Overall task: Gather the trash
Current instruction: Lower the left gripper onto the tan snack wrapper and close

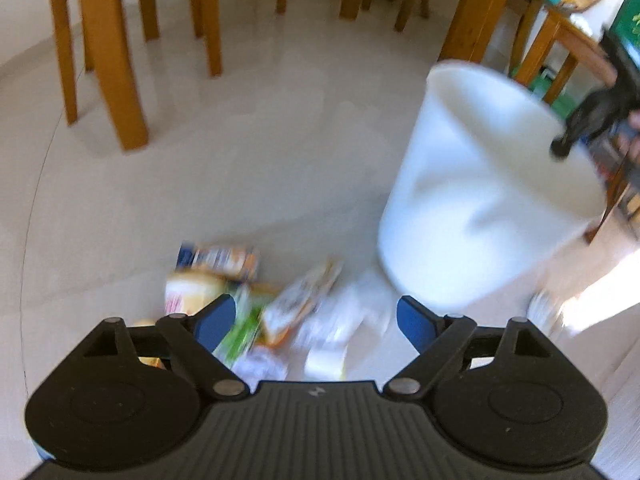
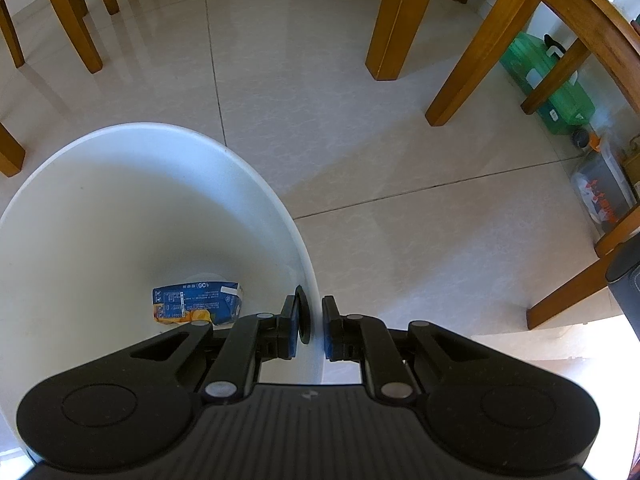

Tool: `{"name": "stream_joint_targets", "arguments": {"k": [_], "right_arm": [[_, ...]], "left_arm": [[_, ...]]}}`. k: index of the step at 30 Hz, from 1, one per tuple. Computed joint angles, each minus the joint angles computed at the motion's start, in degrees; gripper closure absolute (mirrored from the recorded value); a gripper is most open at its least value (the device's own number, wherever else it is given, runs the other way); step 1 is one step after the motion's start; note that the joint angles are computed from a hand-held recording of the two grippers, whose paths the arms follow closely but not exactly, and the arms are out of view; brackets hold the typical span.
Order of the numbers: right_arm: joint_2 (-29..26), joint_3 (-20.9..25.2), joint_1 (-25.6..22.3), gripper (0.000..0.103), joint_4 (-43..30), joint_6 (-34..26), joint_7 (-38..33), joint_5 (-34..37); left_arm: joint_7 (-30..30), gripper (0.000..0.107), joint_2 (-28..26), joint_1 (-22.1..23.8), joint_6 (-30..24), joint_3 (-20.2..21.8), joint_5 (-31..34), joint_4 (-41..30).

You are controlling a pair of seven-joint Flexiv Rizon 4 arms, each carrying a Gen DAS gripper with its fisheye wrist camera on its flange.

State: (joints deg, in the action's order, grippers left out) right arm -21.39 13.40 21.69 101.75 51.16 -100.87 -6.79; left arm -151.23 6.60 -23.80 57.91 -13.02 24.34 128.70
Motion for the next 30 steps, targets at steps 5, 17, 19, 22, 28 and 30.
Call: {"name": "stream_joint_targets", "arguments": {"k": [5,17,19,22,28,30], "right_arm": [[0.0,-0.2,0.3,0.088,0.5,0.7,0.2,-0.8],[0.2,-0.6,0.8,0.087,1.4,2.1,1.5,-2.9],[0.1,-0.7,0.8,0.087,1.5,2.2,1.6,-3.0],[0.2,-0.7,0.9,0.086,1.7,2.5,1.9,-3.5],[0.2,-0.6,0.8,0.086,1.8,2.6,1.9,-3.6],[0.2,-0.6,0.7,0.086,1.8,2.5,1.9,-3.5]], "left_arm": [[-1.2,0.019,0.6,-1.7,1.5,0.0,-2.8,7.8],[-6.0,0.019,-9.1,-7.1,5.8,-0.3,0.6,13.3],[-5.0,0.020,-10.3,-8.1,5.3,0.5,0.8,13.4],[-3.5,0.020,-11.7,-9.2,4.8,1.6,1.9,13.5],[-1.1,0.020,-14.2,-10.0,7.9,3.6,1.5,14.8],[0.0,0.020,-14.8,-10.2,8.3,4.0,0.9,15.0]]}}
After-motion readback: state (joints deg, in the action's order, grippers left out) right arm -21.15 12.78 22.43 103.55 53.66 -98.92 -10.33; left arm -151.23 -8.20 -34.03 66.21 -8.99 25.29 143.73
